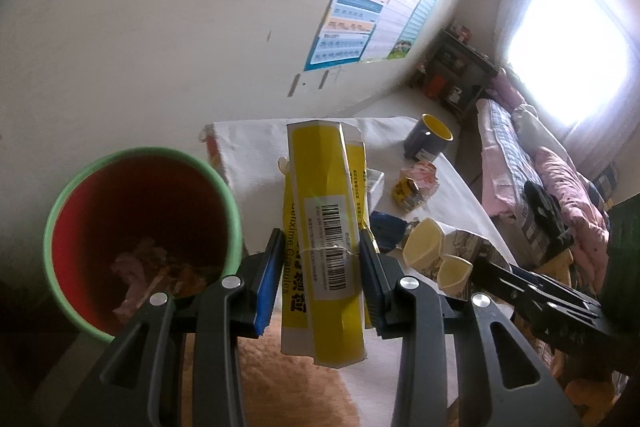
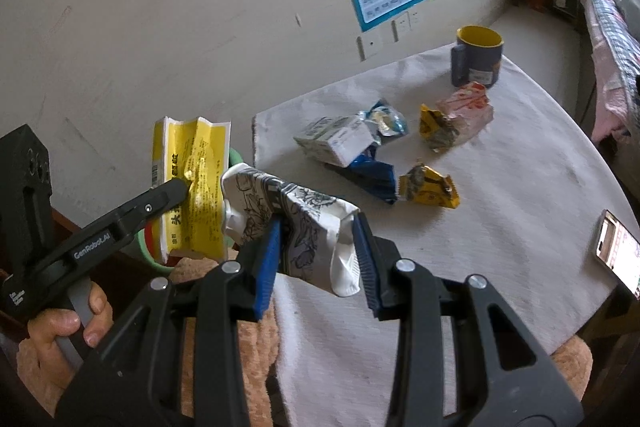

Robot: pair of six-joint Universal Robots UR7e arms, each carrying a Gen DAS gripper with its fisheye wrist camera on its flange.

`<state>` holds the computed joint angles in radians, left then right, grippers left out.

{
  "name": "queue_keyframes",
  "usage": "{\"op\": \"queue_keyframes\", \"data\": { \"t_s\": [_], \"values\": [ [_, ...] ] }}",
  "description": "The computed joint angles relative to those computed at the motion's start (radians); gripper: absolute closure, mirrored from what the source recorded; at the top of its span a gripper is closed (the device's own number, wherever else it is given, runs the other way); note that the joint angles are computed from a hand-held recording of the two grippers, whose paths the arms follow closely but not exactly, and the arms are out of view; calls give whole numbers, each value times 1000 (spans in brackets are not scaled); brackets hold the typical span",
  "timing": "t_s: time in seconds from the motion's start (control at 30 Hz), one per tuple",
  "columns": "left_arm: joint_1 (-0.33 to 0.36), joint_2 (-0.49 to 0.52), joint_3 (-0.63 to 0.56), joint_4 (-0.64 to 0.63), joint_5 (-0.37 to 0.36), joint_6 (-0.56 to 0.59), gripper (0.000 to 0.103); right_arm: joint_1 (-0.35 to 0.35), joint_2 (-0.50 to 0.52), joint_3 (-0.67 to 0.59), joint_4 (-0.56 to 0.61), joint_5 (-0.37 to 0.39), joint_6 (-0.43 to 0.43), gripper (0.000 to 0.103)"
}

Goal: Collect trash
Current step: 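Carry the yellow box and white wrapper over the bucket with both tools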

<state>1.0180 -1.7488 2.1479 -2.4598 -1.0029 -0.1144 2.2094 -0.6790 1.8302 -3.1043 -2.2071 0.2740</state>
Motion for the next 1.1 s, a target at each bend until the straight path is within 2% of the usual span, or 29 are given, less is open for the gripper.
{"op": "queue_keyframes", "data": {
  "t_s": [0.6,1.1],
  "values": [
    [61,-21,-13,-29,33,17,69,4,75,-104,74,26,-22,67],
    [142,-32,-37,-24,57,18,69,7,182,-251,167,67,-65,67]
  ]
}}
